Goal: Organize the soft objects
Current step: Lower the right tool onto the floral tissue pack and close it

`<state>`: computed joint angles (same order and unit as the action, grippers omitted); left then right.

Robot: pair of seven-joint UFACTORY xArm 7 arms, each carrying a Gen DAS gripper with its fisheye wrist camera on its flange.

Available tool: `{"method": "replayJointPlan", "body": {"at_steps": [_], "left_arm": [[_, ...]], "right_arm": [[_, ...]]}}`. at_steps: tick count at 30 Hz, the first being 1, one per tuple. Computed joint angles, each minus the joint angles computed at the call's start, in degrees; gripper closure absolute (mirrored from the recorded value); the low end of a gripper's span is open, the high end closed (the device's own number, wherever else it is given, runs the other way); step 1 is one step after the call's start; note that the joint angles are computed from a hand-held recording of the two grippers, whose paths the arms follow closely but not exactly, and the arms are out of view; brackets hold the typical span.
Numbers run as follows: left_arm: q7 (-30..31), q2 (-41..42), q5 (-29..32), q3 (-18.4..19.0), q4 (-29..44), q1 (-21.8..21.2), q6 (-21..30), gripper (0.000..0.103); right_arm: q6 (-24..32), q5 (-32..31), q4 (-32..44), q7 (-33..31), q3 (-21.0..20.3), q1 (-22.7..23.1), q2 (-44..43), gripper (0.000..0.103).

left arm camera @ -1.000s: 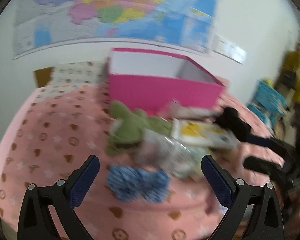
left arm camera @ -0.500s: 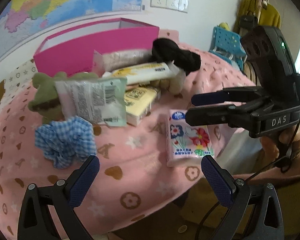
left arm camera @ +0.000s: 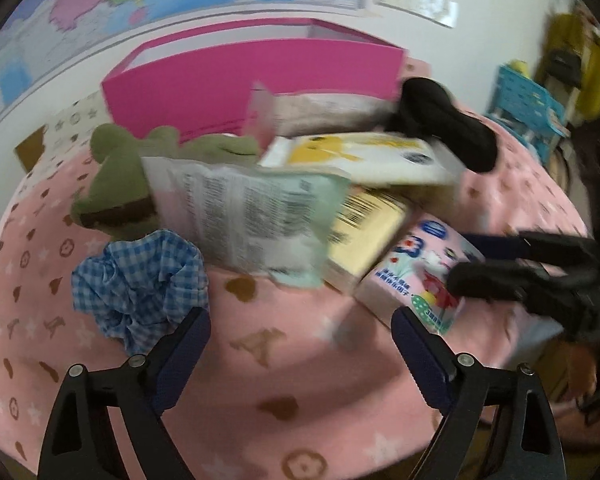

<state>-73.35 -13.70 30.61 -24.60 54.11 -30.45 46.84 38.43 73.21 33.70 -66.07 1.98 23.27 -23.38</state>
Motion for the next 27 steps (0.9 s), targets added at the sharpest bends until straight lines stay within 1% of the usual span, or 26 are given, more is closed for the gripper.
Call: {"method": "replayJointPlan", "body": {"at_steps": [3,7,9,11,12,13,15,17,19,21,22,23,24,25,26,27], "left_arm": [[-1.4,0.7,0.6,0.3,0.6,0.6,0.3,0.013],[-1.6,-0.1,0.2,0.7,-0.5,0.4,-1.4,0.013],[-0.8,-1.7,-0.2,0.8,-1.7,0.2,-3.0,0.013],[0.1,-5.1,0.2,0.5,-3.7,0.5,-3.7,0.013],[0.9,-6.4,-0.4,0.6,-4.5,0.7,-4.7,0.013],[2.8,-7.9,-2.1,1.4,-5.8,0.4,-6.7,0.013],[4.1,-10.8,-3.7,1.5,-8.7,1.0,-10.0,0.013],[7.4,-10.8,-7.2,2.6,-9.8,0.3,-14.0,0.013],[10.3,-9.2,-10.1,2.6,-9.8,0.1,-17.5,0.015],[13.6,-7.3,-13.1,2.6,-9.1,-0.5,-19.5,0.023],[15.6,-6.2,-14.7,2.9,-8.7,-1.0,-20.5,0.025],[17.0,-5.2,-16.2,3.2,-8.4,-1.2,-21.5,0.029],[18.9,-4.3,-18.3,4.0,-8.3,-1.9,-23.1,0.037],[20.3,-3.6,-20.0,4.3,-8.3,-2.3,-24.0,0.043],[22.0,-2.8,-22.1,4.9,-8.1,-3.0,-24.9,0.053],[22.1,-2.4,-22.5,4.6,-7.7,-2.5,-24.5,0.055]], "right_arm": [[-0.5,-0.8,0.0,0.7,0.3,0.0,-0.1,0.044],[-0.5,-1.2,0.3,0.8,0.0,-0.3,0.5,0.044],[-0.8,-1.8,0.2,1.3,0.0,-0.6,0.2,0.044],[-0.8,-2.1,0.1,0.4,-0.5,-0.6,-0.9,0.044],[-0.9,-2.8,0.1,0.2,-0.5,-0.6,-1.2,0.044],[-0.4,-3.8,0.6,0.6,-0.5,-0.6,-0.9,0.044],[0.1,-5.2,1.2,0.8,-0.4,-0.3,0.1,0.044],[0.0,-6.1,1.6,1.2,0.0,0.0,1.3,0.044],[-0.1,-5.1,1.6,0.9,0.0,0.5,1.8,0.045],[0.7,-4.2,1.6,0.7,-0.3,0.6,1.9,0.048],[1.2,-3.8,1.6,0.5,-0.5,0.5,1.9,0.051],[1.6,-3.5,1.5,0.3,-0.6,0.4,1.9,0.053],[1.9,-3.4,1.4,0.4,-0.5,0.2,1.7,0.054],[2.4,-3.3,1.4,0.3,-0.6,0.1,1.6,0.058],[2.4,-3.2,1.2,0.3,-0.5,-0.1,1.4,0.059],[2.2,-3.3,1.0,0.5,-0.2,-0.2,1.1,0.059]]}}
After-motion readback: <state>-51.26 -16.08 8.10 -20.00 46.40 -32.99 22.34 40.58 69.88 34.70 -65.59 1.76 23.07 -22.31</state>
